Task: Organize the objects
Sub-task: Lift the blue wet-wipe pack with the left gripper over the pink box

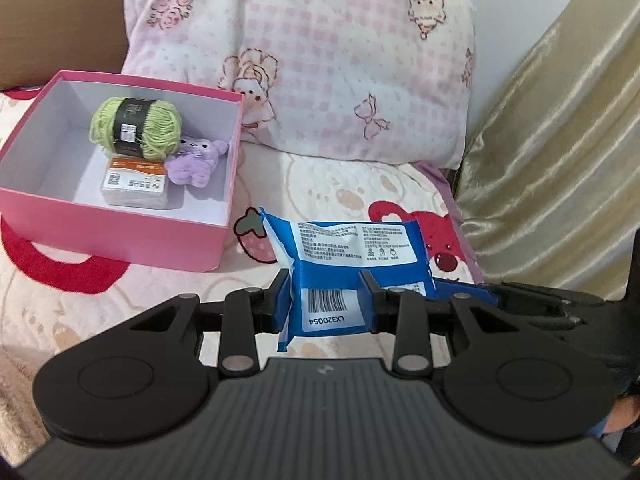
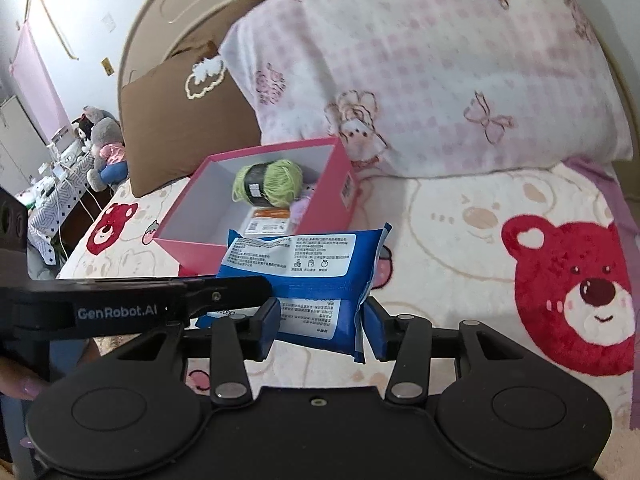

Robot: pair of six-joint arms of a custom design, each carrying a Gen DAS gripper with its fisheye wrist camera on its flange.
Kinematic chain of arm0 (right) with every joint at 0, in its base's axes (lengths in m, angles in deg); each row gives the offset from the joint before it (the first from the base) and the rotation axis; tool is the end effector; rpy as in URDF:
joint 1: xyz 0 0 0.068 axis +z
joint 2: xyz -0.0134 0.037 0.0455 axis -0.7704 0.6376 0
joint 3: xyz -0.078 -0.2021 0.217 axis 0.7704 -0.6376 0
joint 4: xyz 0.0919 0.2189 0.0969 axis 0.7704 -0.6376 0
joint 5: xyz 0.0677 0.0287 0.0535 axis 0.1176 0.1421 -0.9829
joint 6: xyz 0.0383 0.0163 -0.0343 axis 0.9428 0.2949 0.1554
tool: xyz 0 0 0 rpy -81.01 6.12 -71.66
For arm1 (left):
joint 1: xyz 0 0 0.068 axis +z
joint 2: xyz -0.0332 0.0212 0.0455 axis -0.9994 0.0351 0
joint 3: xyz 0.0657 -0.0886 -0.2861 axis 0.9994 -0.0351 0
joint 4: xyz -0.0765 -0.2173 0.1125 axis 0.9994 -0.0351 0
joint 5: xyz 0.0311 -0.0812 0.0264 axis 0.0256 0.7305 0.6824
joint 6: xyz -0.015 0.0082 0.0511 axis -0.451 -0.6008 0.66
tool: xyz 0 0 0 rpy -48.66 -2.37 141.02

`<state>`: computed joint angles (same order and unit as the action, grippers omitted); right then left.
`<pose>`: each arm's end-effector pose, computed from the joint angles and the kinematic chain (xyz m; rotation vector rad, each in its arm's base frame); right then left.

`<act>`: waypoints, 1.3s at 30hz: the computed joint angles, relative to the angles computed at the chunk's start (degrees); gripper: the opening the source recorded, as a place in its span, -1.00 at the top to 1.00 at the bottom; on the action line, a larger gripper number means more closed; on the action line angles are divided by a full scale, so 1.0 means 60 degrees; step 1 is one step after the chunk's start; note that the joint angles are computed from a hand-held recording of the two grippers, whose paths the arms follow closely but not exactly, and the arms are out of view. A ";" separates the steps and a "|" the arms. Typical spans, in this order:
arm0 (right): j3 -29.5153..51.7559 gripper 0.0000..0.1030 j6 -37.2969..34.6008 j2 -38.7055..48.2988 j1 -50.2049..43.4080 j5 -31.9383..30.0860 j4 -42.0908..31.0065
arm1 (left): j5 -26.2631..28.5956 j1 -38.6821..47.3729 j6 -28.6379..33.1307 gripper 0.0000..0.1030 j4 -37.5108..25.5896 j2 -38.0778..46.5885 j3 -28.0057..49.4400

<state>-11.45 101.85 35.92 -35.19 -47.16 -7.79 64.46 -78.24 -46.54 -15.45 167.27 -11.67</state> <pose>0.2711 0.0831 0.2321 -0.1880 2.3719 0.5320 0.3110 0.0308 0.2140 0.3428 2.4119 -0.7026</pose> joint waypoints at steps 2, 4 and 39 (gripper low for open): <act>-0.0019 0.00 0.0193 -0.0107 0.0244 0.0208 0.0057 | 0.0150 0.0232 0.0086 0.37 -0.0182 -0.0096 0.0041; -0.0035 0.00 0.0347 -0.0205 0.0499 0.0425 0.0125 | 0.0248 0.0431 0.0219 0.37 -0.0389 -0.0166 0.0119; 0.5456 -0.10 -0.0741 0.3337 0.2353 0.1017 -0.1481 | 0.0961 0.2084 -0.0349 0.26 -0.1905 0.3386 0.5652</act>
<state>21.29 97.40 55.94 -21.07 -41.06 -16.67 70.23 -65.74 -48.63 -26.88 187.59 22.24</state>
